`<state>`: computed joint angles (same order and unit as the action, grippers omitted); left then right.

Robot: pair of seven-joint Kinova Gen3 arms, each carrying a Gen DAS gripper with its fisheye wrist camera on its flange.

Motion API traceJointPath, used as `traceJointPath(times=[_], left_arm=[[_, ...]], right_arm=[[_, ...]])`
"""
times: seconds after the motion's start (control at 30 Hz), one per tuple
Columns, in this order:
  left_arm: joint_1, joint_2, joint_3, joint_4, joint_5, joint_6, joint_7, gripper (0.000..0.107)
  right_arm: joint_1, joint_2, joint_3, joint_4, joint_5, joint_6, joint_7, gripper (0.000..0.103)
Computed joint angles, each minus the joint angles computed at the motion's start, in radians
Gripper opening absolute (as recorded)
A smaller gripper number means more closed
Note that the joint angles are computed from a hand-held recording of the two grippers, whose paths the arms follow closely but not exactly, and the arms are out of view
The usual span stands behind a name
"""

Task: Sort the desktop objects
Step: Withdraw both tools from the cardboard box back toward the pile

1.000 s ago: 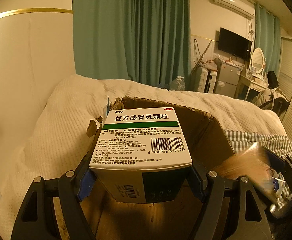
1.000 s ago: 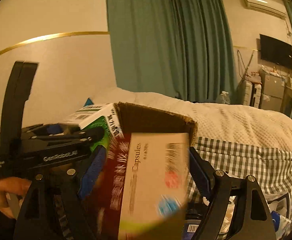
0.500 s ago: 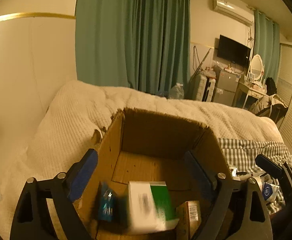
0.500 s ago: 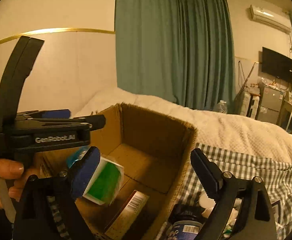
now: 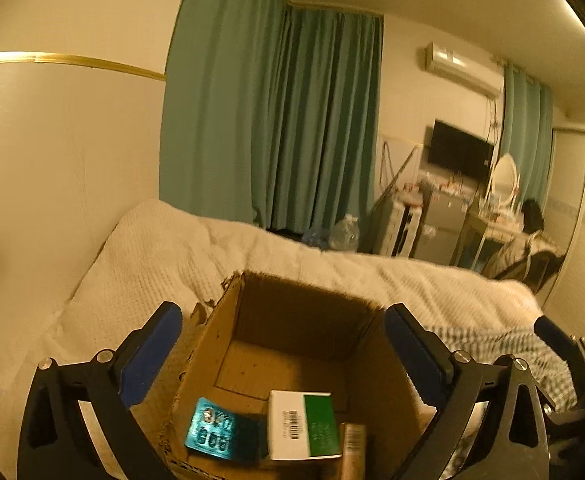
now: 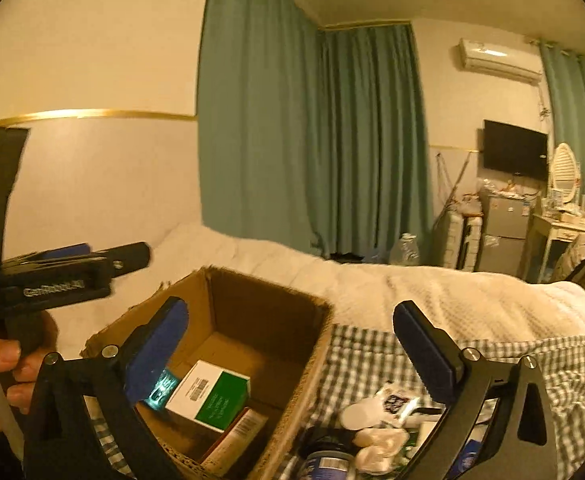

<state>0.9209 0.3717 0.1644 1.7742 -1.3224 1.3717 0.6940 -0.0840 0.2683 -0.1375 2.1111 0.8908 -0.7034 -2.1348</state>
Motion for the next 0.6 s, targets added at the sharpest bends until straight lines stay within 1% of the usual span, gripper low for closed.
traceJointPath(times=[0.17, 0.23, 0.37, 0.47, 0.6], left_arm=[[0.028, 0.0, 0.006, -0.01, -0.018, 0.029, 0.051, 0.103], [0.044, 0.006, 0.006, -0.008, -0.043, 0.042, 0.084, 0.103], [0.067, 0.033, 0.01, -0.028, -0.074, 0.068, 0.074, 0.103], [0.07, 0.05, 0.007, -0.053, -0.078, 0.053, 0.044, 0.103], [0.071, 0.066, -0.002, -0.081, -0.066, 0.014, 0.027, 0.103]], right_arm=[[0.011, -0.03, 0.015, 0.0, -0.03, 0.028, -0.009, 0.103], [0.01, -0.04, 0.025, 0.003, -0.073, 0.048, 0.013, 0.103], [0.044, -0.061, 0.034, 0.008, -0.083, 0.045, -0.014, 0.103], [0.063, -0.083, 0.045, 0.008, -0.079, 0.056, -0.042, 0.103], [0.069, -0.106, 0.059, 0.017, -0.115, 0.089, -0.038, 0.103]])
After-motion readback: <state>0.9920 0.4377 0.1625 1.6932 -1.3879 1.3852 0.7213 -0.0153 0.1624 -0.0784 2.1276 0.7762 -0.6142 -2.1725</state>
